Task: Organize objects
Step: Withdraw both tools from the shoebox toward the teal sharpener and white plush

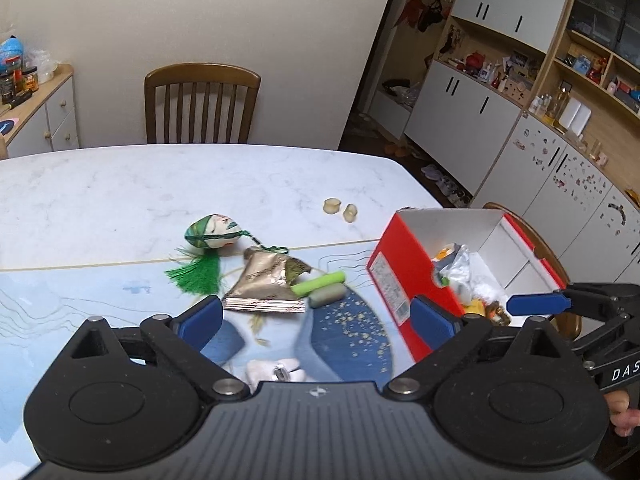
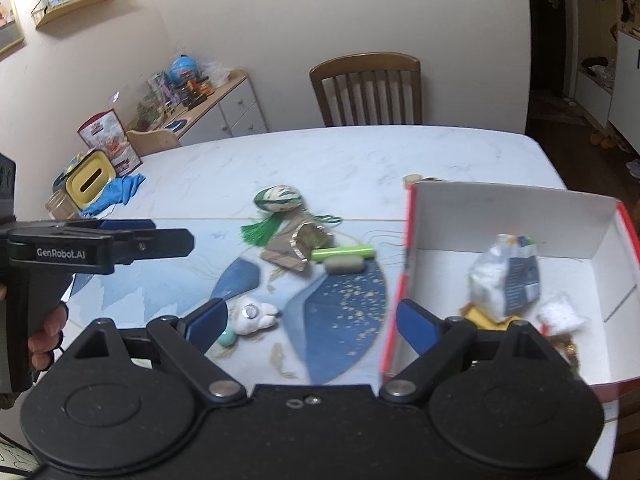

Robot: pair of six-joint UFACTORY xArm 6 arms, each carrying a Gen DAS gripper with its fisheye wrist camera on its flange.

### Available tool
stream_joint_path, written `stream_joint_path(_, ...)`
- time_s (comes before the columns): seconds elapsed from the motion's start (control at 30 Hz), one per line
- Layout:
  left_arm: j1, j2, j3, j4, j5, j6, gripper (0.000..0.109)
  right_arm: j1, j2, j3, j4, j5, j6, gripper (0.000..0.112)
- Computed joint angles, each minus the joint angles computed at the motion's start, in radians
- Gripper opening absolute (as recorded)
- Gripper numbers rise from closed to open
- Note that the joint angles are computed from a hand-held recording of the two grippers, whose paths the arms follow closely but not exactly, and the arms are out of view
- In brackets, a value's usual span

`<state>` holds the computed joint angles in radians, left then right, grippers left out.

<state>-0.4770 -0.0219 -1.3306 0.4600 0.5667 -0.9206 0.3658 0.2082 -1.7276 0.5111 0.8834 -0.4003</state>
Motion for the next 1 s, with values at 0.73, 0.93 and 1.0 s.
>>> stream_joint_path(0.73, 0.071, -0.082, 0.357, 0.012, -0.226, 0.102, 0.102, 0.149, 0.270, -0.251, -0.194, 0.073, 0.229, 0.086)
stream_joint_path(0.93, 0.074, -0.047, 0.372, 0.036, -0.268, 0.103, 0.102, 0.172, 0.374, -0.376, -0.248, 0.158, 0.300, 0.085)
stream_joint_path(1.0, 0.074, -0.037, 0.371, 0.045, -0.279, 0.108, 0.102, 0.177, 0.407, -0.420, -0.255, 0.186, 0.313, 0.085)
